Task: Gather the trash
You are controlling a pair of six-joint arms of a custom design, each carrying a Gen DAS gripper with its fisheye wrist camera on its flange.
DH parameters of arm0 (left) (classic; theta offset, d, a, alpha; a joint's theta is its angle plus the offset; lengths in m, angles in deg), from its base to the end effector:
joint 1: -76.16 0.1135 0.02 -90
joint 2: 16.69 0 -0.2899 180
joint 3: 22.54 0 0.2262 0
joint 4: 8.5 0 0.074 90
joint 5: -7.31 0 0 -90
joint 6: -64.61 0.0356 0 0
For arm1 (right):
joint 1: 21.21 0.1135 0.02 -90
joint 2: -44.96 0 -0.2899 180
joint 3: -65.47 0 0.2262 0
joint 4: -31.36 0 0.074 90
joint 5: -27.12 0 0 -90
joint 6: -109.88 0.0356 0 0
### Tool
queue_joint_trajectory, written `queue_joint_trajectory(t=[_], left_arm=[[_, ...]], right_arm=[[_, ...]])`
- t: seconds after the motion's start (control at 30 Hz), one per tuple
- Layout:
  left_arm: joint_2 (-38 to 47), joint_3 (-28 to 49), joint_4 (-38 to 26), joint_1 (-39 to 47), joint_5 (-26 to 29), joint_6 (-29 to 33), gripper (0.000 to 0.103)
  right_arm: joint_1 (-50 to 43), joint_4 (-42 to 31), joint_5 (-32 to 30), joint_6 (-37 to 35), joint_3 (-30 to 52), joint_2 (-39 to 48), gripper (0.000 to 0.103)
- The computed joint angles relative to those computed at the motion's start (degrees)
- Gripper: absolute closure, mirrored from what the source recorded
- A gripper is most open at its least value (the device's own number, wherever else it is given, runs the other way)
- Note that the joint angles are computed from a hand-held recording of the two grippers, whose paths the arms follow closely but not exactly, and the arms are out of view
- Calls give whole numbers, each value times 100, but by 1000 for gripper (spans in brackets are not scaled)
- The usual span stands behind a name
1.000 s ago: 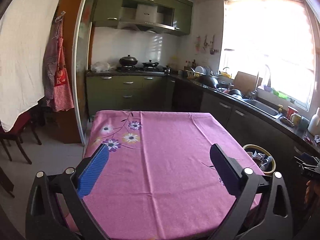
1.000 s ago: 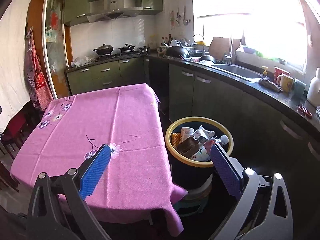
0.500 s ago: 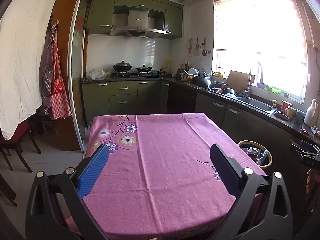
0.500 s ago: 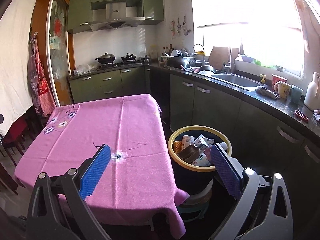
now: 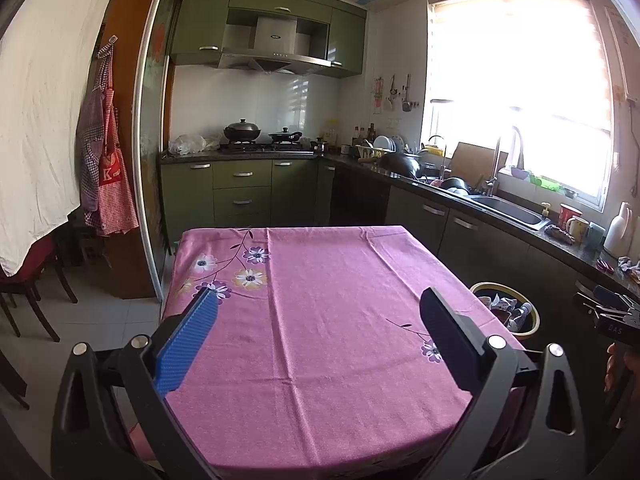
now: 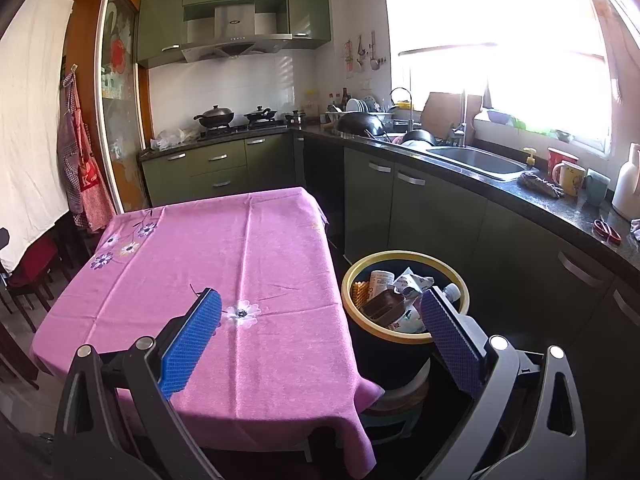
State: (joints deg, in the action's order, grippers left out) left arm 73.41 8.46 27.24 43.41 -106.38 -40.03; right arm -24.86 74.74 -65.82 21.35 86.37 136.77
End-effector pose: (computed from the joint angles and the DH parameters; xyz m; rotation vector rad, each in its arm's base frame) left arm 0.2050 -0.1148 0.1670 0.0409 1.9445 -0.1390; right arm 0.2000 -0.0109 0.1389 0.0597 2.0499 0.0290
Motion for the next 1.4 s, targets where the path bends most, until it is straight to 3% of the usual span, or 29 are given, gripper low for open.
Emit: queue_joint_trajectory(t=[1.4], left_arm=[[109,51,-27,-129,-62,33,7]], right_arm=[[112,353,45,95,5,430,5]])
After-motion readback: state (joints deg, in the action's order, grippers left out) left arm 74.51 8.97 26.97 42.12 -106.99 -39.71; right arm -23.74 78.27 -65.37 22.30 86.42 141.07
